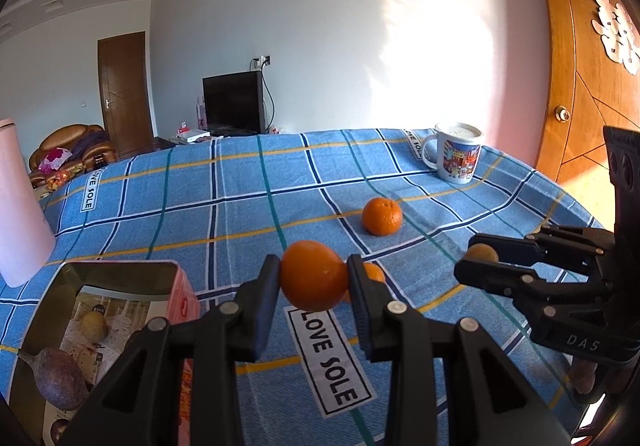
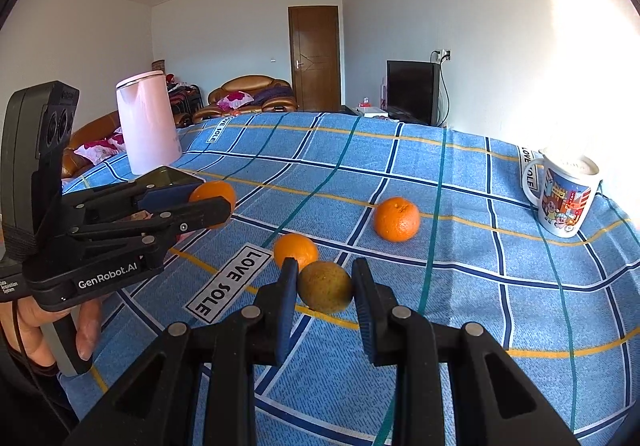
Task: Organize fruits
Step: 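Carry the orange and the yellow fruit over the pink tin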
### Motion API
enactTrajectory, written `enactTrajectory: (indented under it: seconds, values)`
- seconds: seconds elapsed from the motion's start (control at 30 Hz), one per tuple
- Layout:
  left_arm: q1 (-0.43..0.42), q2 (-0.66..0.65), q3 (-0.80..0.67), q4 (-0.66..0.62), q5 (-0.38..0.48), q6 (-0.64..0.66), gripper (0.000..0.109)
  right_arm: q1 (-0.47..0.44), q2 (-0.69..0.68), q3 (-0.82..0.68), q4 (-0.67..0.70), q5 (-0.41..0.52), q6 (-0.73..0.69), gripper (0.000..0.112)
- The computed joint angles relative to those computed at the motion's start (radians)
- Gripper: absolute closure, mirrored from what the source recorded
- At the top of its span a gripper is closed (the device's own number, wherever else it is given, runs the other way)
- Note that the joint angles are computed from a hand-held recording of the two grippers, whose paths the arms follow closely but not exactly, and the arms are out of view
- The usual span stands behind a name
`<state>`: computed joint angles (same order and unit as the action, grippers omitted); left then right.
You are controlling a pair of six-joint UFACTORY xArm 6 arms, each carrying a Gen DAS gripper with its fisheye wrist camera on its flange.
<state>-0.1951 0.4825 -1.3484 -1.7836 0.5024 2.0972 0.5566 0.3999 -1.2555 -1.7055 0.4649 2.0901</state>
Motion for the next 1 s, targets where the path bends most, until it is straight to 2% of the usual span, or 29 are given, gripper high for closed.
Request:
enactTrajectory:
  seconds: [0.67, 0.87, 1.0]
  values:
    - [0.008, -0.048, 0.061, -0.140, 0.009, 0.159, 0.073, 0.041, -0.038, 0.043, -0.083, 0.105, 0.094, 0.083]
    - [0.033, -0.038, 0.044, -0.087, -0.002, 0.091, 0.073, 0.033, -0.012, 0.004, -0.085, 0.070, 0.093, 0.083]
    - [0.073, -0.027, 0.016, -0.032, -0.002, 0.002, 0.073, 0.035, 0.035, -0.073, -0.057, 0.031, 0.031, 0.083]
